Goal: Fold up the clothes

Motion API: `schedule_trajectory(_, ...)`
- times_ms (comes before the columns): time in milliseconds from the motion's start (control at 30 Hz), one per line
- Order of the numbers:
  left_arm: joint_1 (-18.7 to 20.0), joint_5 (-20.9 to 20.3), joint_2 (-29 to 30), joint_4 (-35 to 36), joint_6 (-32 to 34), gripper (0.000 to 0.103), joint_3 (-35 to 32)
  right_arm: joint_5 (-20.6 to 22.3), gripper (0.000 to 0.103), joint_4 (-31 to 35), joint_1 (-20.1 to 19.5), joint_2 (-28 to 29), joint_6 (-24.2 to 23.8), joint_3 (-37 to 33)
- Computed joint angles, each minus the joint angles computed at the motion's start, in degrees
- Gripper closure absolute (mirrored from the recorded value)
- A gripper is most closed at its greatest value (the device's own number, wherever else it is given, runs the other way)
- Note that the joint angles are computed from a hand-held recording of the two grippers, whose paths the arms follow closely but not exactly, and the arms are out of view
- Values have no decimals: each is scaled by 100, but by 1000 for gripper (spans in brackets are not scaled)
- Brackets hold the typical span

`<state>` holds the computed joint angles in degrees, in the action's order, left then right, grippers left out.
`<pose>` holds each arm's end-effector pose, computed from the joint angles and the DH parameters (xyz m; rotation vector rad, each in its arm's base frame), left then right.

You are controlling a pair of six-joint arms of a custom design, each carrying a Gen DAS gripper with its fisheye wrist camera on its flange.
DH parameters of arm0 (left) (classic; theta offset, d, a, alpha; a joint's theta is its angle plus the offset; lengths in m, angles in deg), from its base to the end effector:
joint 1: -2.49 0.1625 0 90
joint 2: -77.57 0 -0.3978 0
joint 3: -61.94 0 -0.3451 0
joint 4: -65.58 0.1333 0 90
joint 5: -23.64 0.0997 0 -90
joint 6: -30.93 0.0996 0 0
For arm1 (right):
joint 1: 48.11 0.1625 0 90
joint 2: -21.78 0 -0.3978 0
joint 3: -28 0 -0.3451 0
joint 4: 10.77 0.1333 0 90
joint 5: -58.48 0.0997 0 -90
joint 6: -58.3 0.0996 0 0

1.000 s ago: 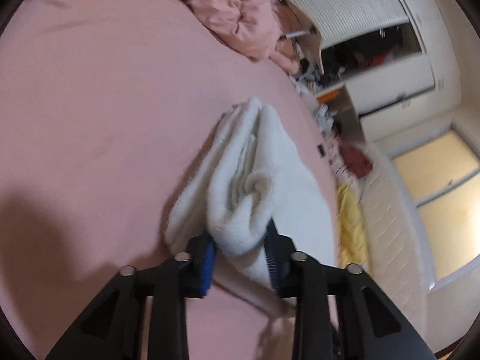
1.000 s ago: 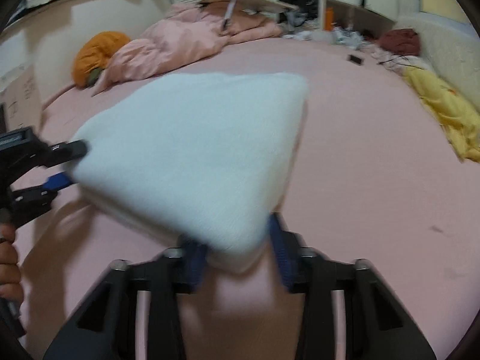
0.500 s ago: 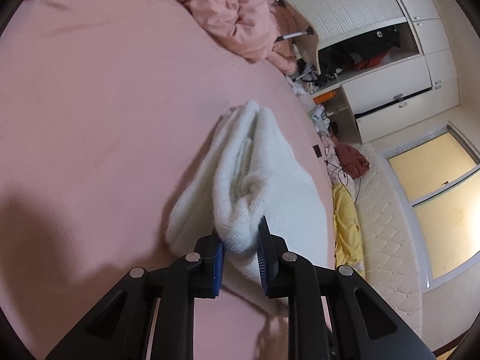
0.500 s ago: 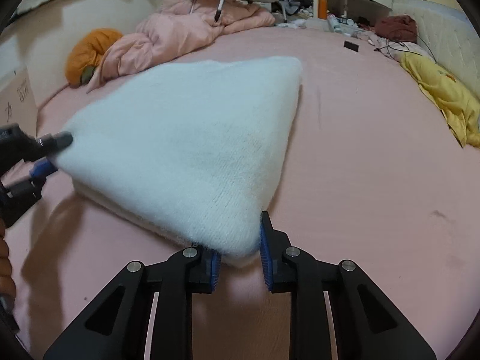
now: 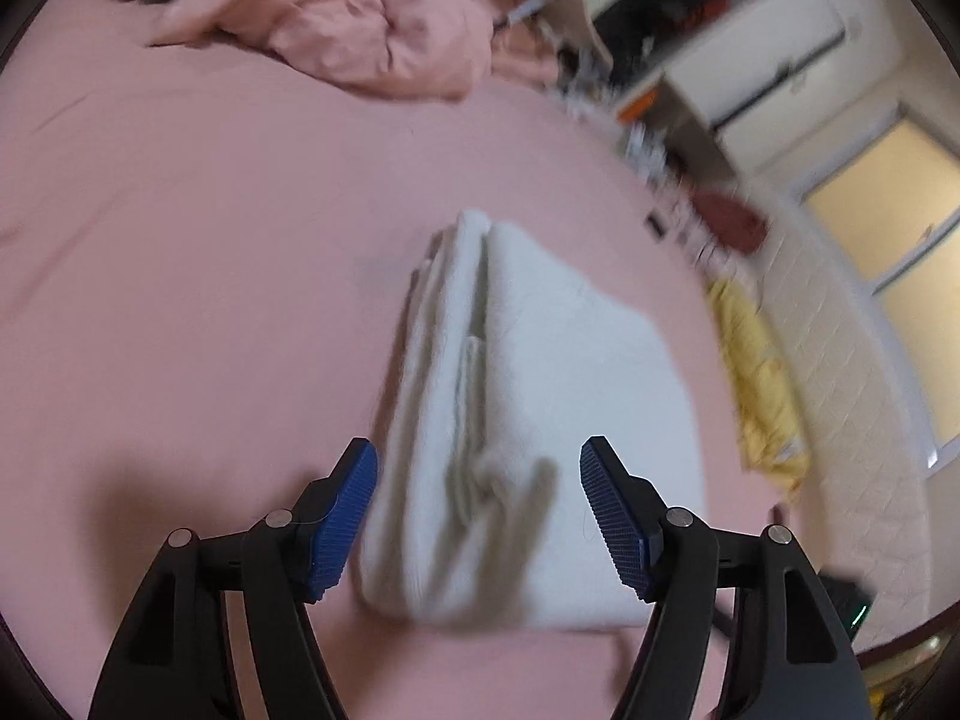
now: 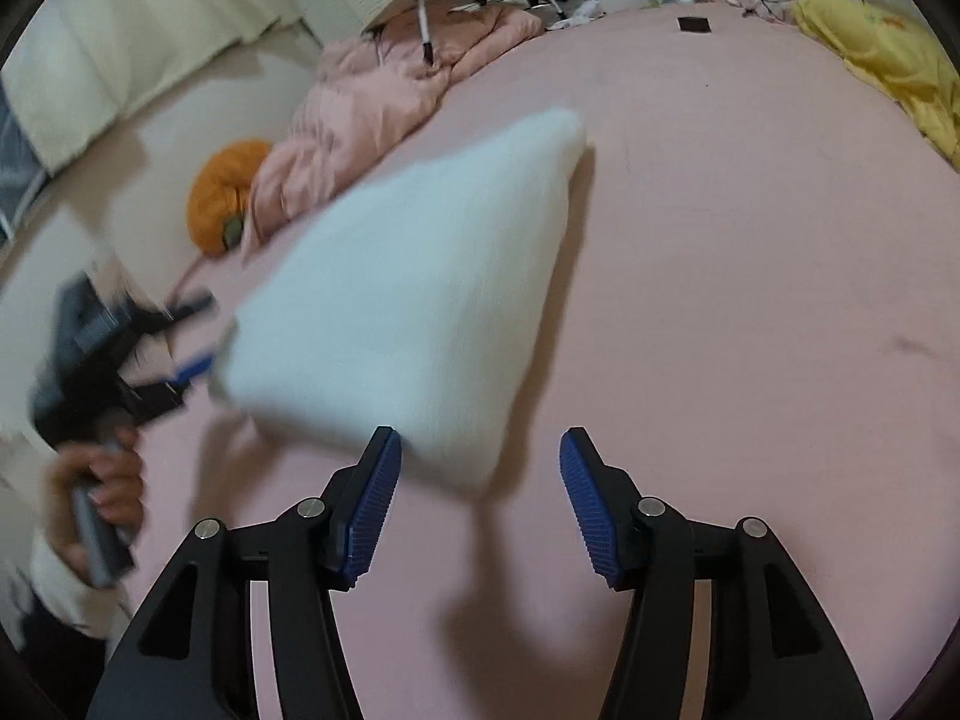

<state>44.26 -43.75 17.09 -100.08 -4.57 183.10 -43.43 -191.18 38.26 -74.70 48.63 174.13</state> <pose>-0.2475 -0.4511 0.1447 0.2495 2.9343 -0.6810 0.0924 -0.3242 0.2860 0.0377 -2.7004 0.9632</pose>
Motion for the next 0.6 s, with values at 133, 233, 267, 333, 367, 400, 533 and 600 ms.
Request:
schedule_trajectory(133,228,-542,218,-112,554,34,-365,113,46,326,-155,300,302,-669)
schedule_trajectory(233,567,-954,405,408,557,34,-829,233,46,231,-220,297,316,-772)
schedule_trajectory(267,669,-955,464,545,554,34,-960,245,46,227,-227,243,264,-764)
schedule_trajectory(333,836,-1190,536,527,584,34,-1070,246,46,224,-243,188,192,-732)
schedule_trajectory(367,1009,-1650,598,542,589,40,-1170,311,46,274,-283,188,163,-731)
schedule_trajectory(400,1121,-2038,640,471,634,44,-1204,348,46,315,-314,216,162,-751)
schedule_trajectory(533,1000,-1697,496,500,815,51,-1136,465,46,537,-470,357,182,-893)
schedule_trajectory(600,920,-1419,342,129,657,51,-930,624,46,554,-560,385,277,-932)
